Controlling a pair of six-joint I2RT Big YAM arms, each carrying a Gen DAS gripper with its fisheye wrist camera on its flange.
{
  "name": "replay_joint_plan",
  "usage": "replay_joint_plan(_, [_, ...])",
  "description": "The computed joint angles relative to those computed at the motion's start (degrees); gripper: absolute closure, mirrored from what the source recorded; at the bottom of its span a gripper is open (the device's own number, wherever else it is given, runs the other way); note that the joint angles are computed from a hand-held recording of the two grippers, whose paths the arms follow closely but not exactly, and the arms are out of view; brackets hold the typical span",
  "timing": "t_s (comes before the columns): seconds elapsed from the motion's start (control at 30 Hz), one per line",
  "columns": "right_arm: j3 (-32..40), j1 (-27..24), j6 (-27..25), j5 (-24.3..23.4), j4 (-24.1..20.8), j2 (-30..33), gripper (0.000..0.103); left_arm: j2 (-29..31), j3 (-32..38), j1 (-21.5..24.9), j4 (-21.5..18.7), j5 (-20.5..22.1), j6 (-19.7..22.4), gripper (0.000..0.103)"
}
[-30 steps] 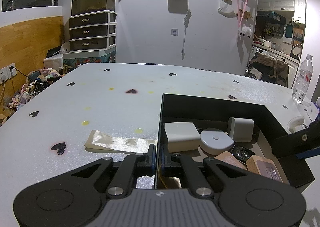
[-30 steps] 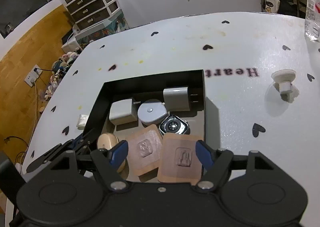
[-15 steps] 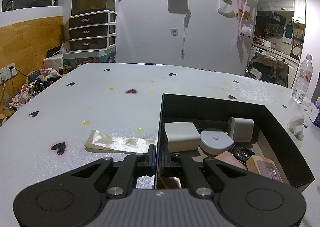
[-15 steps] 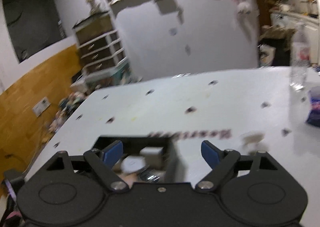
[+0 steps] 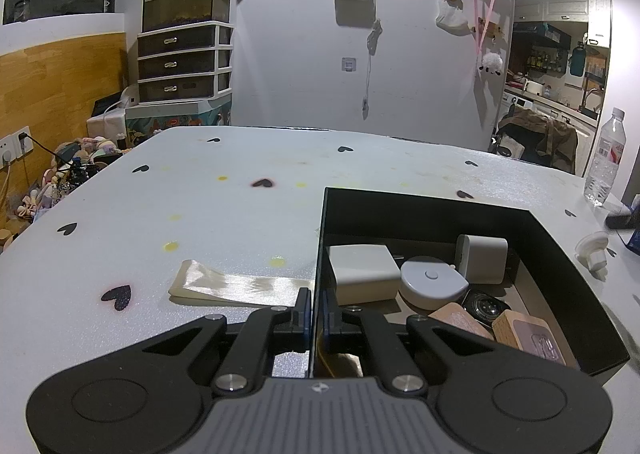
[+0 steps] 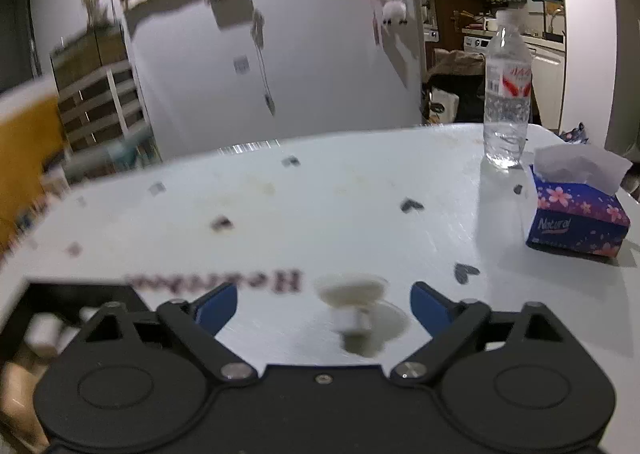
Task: Organize rigid objects
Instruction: 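Move the right gripper to the white suction-cup hook and grasp it, then carry the suction-cup hook into the box and open the right gripper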
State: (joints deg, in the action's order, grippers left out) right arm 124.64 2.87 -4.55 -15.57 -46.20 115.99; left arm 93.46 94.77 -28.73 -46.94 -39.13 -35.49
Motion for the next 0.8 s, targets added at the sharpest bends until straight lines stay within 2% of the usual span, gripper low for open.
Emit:
replay_joint_plan(0.03, [0.47,0.15,-1.26,1.32,-0.46,0.68,0.022,0.00,0.00,0.00,0.00,0.00,0.00,0.100])
replay_joint_plan(0.1, [5.12,0.51,-2.31,4.38,-4.83,3.74,0.030,0.01,0.01,0.00,0.01,-0.01,0.01,0.100])
replay_joint_plan(0.2, [11.06,0.10,-1.21,2.96,-9.56,7.50,0.034,0.03,0.03,-0.01,-0.05,-0.06,0.01,0.100])
replay_joint_plan(0.33, [11.20,0.24,-0.81,3.95,-8.04,8.13,0.037,0.04,0.04,0.00,-0.03,-0.01,-0.01,0.100])
replay_joint_plan(0.47, [13.18,0.42,-1.36,4.08,-9.16,9.53,0.046,0.03,0.02,0.00,-0.04,-0.01,-0.01,0.100])
replay_joint_plan(0.5, [12.13,0.55,-1.61,4.46,-7.93,9.11,0.046,0.00,-0.04,0.00,0.02,-0.01,-0.05,0.100])
replay_joint_plan(0.53, [11.84,0.64,-2.12,4.86,-7.52,9.03,0.050,0.02,0.00,0.00,0.01,-0.01,-0.06,0.100])
replay_joint_plan(0.63, [11.28,0.65,-2.46,4.84,-7.06,8.64,0.072,0.00,-0.04,0.00,0.01,-0.04,-0.02,0.100])
replay_joint_plan(0.7, [11.78,0.49,-2.13,4.54,-7.86,8.61,0.073,0.00,-0.04,-0.01,-0.01,-0.04,-0.01,0.100])
replay_joint_plan(0.8, [8.90,0.25,-1.74,2.46,-5.62,6.34,0.073,-0.02,-0.08,-0.01,0.07,0.01,-0.06,0.100])
